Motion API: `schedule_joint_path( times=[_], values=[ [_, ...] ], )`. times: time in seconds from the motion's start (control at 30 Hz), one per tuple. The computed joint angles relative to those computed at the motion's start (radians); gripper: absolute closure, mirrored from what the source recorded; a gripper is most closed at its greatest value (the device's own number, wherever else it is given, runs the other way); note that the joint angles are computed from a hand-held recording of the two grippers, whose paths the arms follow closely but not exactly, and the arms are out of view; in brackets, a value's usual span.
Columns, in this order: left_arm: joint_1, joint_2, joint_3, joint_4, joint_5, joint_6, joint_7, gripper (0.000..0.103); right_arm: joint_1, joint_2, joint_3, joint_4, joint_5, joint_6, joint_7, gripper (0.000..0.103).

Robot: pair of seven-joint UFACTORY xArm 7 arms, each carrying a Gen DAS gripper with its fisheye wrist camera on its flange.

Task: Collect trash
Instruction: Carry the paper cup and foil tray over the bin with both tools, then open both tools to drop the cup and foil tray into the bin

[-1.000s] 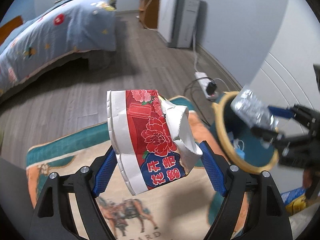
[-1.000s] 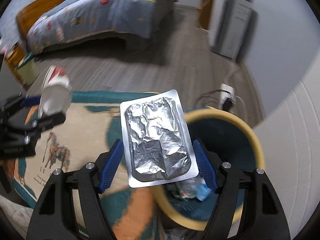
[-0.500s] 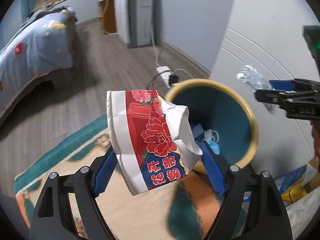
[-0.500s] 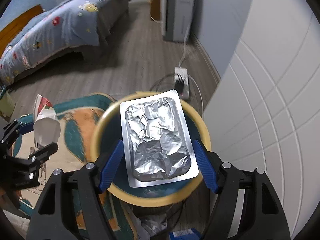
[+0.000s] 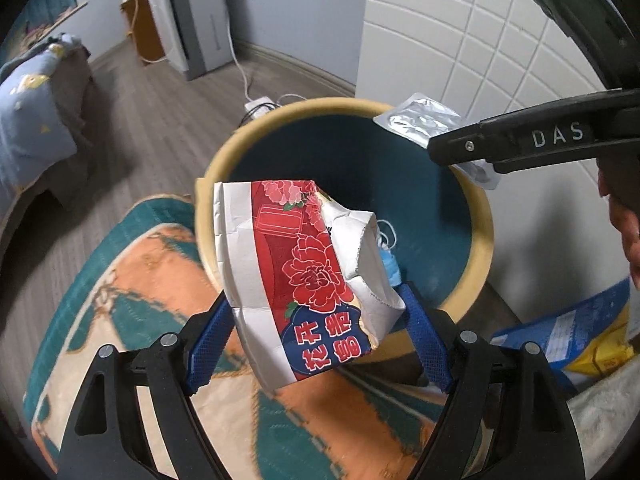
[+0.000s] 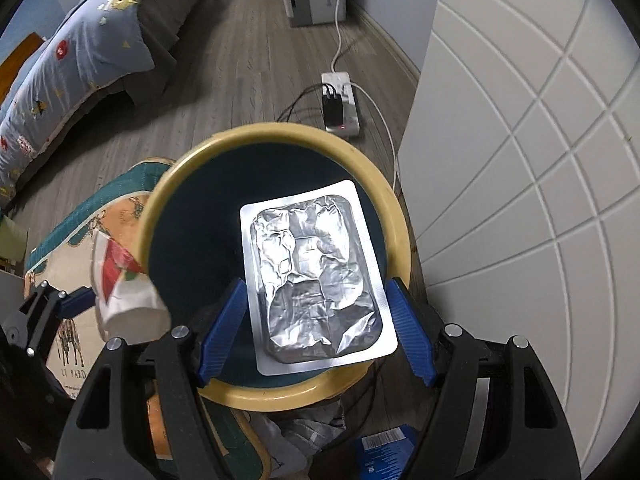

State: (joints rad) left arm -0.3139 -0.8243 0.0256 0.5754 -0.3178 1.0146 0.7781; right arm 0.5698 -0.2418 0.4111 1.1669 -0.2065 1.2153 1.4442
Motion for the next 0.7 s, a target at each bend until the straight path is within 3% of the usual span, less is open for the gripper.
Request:
schedule_joint_path(
  times=[0.2, 0.3, 0.63, 0.7],
  values=[
    [-0.016, 0.011, -0.035, -0.030, -0.003, -0.109, -0.025, 0.020, -0.006, -0.017, 0.000, -0.039, -0.016, -0.039, 0.003, 0.032],
    [-0.012, 0.034, -0.043, -0.030, 0.010, -0.144, -0.056, 0.012, -0.014, -0.016, 0.002, -0.050, -0.041, -0.057, 0.007, 0.032],
    [0.000, 0.044, 0.000, -0.007, 0.037, -0.119, -0.040, 0.011, -0.013, 0.068, -0.002, -0.022, -0.127, -0.083, 0.025, 0.031],
    [0.010, 0.050, 0.008, 0.001, 0.037, -0.112, -0.041, 0.011, -0.003, 0.082, -0.014, -0.027, -0.108, -0.097, 0.016, 0.024]
  ],
)
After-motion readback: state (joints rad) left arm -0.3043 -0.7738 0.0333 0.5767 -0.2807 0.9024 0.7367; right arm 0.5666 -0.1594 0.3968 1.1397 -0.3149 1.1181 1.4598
